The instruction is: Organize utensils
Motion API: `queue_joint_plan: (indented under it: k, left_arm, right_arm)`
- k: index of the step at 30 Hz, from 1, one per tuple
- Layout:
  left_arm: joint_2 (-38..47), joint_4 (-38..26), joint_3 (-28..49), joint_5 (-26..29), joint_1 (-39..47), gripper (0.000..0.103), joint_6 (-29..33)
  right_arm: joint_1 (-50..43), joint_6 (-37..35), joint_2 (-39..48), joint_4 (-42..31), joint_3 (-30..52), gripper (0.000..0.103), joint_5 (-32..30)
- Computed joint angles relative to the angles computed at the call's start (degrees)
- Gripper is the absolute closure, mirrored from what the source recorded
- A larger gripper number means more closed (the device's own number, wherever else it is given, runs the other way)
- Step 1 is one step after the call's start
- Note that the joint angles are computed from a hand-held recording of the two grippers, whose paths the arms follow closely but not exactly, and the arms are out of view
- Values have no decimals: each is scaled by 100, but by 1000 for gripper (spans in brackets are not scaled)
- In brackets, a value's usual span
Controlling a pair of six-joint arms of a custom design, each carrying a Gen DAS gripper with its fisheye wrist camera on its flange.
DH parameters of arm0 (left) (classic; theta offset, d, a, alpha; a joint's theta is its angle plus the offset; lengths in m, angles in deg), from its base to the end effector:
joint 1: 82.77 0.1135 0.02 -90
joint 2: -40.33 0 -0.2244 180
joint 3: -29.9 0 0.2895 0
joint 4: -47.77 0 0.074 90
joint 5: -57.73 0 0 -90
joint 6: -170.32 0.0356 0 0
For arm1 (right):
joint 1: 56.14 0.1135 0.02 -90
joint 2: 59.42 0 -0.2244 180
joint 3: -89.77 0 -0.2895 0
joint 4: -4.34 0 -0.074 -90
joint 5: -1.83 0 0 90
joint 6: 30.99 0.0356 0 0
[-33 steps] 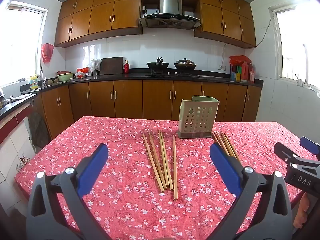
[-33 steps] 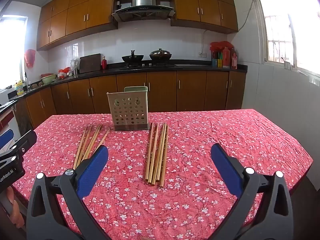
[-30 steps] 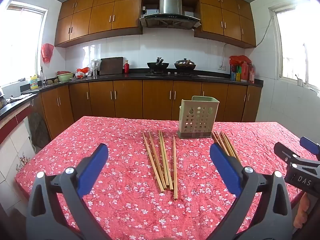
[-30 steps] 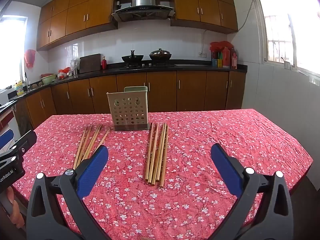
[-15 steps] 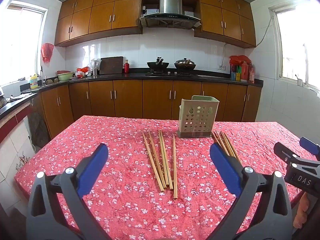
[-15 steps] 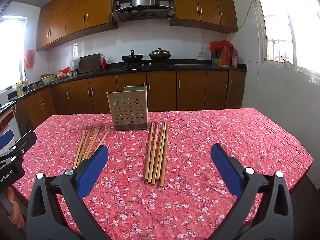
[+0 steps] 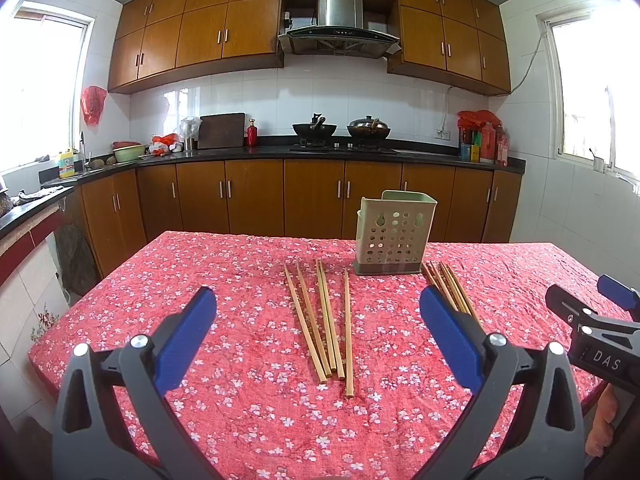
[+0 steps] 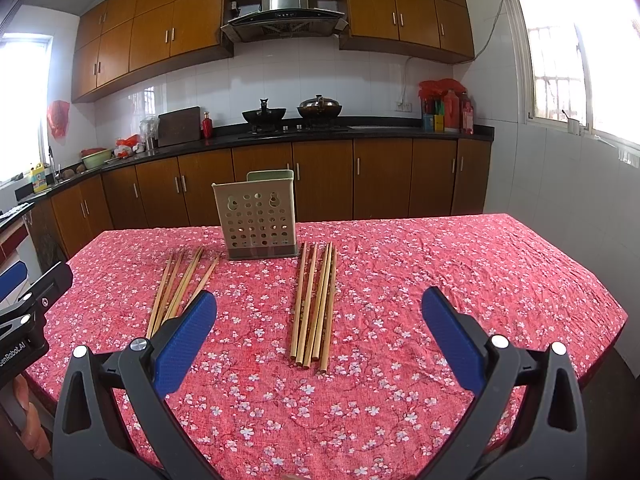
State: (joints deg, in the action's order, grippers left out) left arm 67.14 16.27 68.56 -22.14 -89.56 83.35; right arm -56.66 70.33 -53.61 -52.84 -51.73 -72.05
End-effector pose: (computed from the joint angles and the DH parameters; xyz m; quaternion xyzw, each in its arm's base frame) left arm 0.2036 -0.0305 0.2375 0.1204 0.8069 -0.0910 0.5711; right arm 0.1388 -0.0111 0.2477 0.1613 0.8204 -0.0670 0.5444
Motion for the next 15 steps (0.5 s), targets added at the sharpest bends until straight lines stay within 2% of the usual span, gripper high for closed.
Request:
queue_joint_plan:
  k: [15]
  left_arm:
    - [2, -3, 1, 5, -2, 4, -5]
  right_arm:
    - [-44, -5, 5, 10, -6, 2, -44]
